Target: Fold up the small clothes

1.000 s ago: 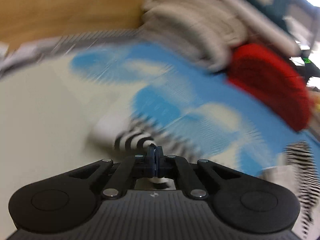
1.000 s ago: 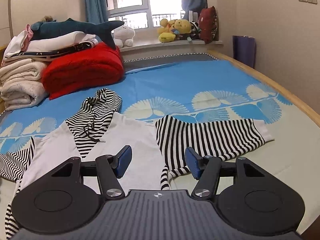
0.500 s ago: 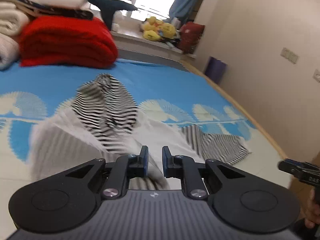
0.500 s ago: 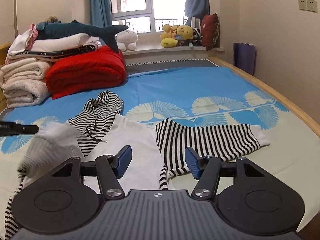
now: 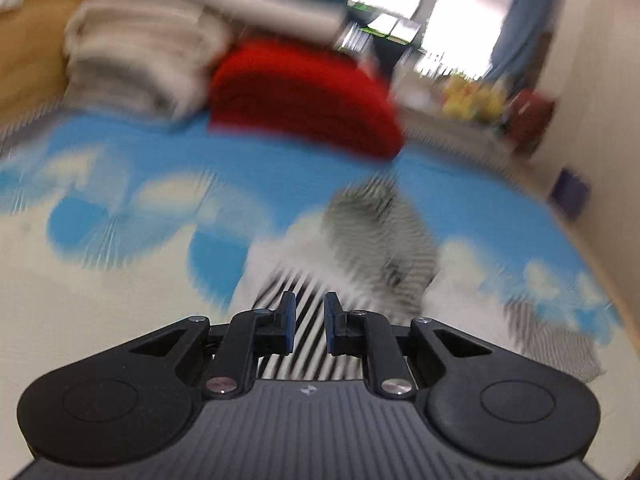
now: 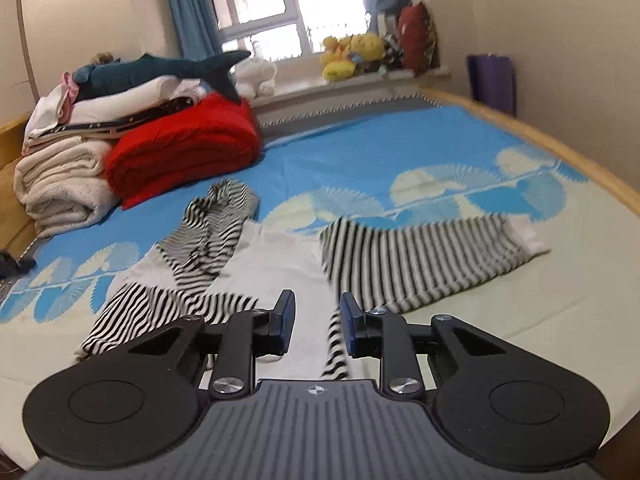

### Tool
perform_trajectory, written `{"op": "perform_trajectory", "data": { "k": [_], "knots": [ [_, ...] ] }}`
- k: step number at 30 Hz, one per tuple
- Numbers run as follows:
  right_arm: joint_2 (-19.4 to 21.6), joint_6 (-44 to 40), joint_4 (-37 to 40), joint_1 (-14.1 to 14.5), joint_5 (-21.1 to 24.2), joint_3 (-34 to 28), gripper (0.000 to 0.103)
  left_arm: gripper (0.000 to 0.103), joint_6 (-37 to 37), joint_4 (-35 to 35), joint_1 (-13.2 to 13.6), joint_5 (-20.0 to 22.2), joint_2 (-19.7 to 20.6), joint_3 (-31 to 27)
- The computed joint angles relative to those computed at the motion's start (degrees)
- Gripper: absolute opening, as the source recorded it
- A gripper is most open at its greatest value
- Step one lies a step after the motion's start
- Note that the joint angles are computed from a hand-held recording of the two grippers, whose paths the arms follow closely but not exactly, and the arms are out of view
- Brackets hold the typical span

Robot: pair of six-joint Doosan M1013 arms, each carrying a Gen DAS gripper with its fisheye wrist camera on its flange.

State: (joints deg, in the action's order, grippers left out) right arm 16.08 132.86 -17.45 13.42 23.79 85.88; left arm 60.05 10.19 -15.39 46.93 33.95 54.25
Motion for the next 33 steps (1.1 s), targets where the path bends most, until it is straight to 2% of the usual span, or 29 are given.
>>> {"op": "perform_trajectory", "data": {
  "k": [1,2,3,5,8,9,11,13,18,20,21,23,25,27,29,30,31,32,33],
  "knots": [
    [0.5,-4.0,4.4,-0.2,0.3,-0.7,0.027,0.016,-0.3,-0.2,0.3,5.7,1.4,-2.5],
    [1.3,-9.7,10.6,-0.5,1.2,-1.8,0.027,0.016,-0.5,0.0,0.5,8.4,2.4,-4.3],
    [2.4,-15.3,16.6,-0.9,2.6,-3.2,0.027,0.016,-0.6,0.0,0.8,8.7,2.8,-5.1],
    [5.0,-20.7,22.8,-1.1,6.3,-6.9,0.028,0.016,0.7,-1.8,1.3,8.0,3.5,-6.7],
    [10.7,-25.3,32.6,-1.7,13.7,-14.2,0.045,0.017,3.0,-2.6,1.4,7.2,4.1,-7.9],
    [12.3,-24.7,33.7,-1.7,15.2,-16.1,0.048,0.017,3.5,-2.2,1.3,7.9,4.5,-8.6],
    [16.1,-20.4,31.3,-1.3,19.5,-20.6,0.049,0.017,3.6,-2.4,1.2,9.4,5.3,-9.9],
    [19.3,-15.9,29.4,-1.3,23.8,-24.1,0.049,0.017,3.2,-3.3,1.4,9.0,5.4,-10.0],
    [24.7,-10.4,31.1,-1.7,31.4,-29.3,0.051,0.017,2.0,-2.2,1.6,9.0,5.9,-10.5],
    [25.4,-10.9,29.3,-1.2,30.4,-30.7,0.048,0.017,1.8,-1.6,1.6,10.6,6.7,-11.8],
    [25.8,-11.5,28.0,-0.8,29.9,-31.6,0.029,0.017,1.4,-1.3,1.7,10.9,6.9,-12.1],
    [25.8,-10.9,26.7,-0.4,28.0,-32.1,0.003,0.017,0.5,-0.4,1.7,12.0,7.5,-12.8],
    [25.0,-10.8,25.8,-0.1,23.6,-31.4,0.003,0.017,0.2,0.0,1.6,13.2,8.0,-13.5],
    [23.4,-9.7,21.0,0.4,16.9,-29.9,0.003,0.017,0.6,0.1,1.5,14.1,8.5,-14.0],
    [20.5,-7.4,16.8,0.3,5.8,-26.3,0.003,0.017,1.2,-0.4,1.3,15.1,9.0,-14.5],
    [19.5,-5.7,14.1,0.2,1.9,-24.8,0.003,0.017,1.4,-1.1,1.3,15.4,9.3,-14.8],
    [18.9,-3.0,10.3,0.1,0.5,-24.2,0.003,0.017,1.5,-1.8,1.2,15.7,9.5,-15.0],
    [18.9,-0.3,7.1,0.0,1.7,-24.5,0.003,0.017,1.6,-2.2,1.1,16.0,9.7,-15.2],
    [19.6,0.8,5.7,0.0,5.1,-25.7,0.003,0.017,1.8,-2.6,1.0,16.4,10.1,-15.6]
  ]
}}
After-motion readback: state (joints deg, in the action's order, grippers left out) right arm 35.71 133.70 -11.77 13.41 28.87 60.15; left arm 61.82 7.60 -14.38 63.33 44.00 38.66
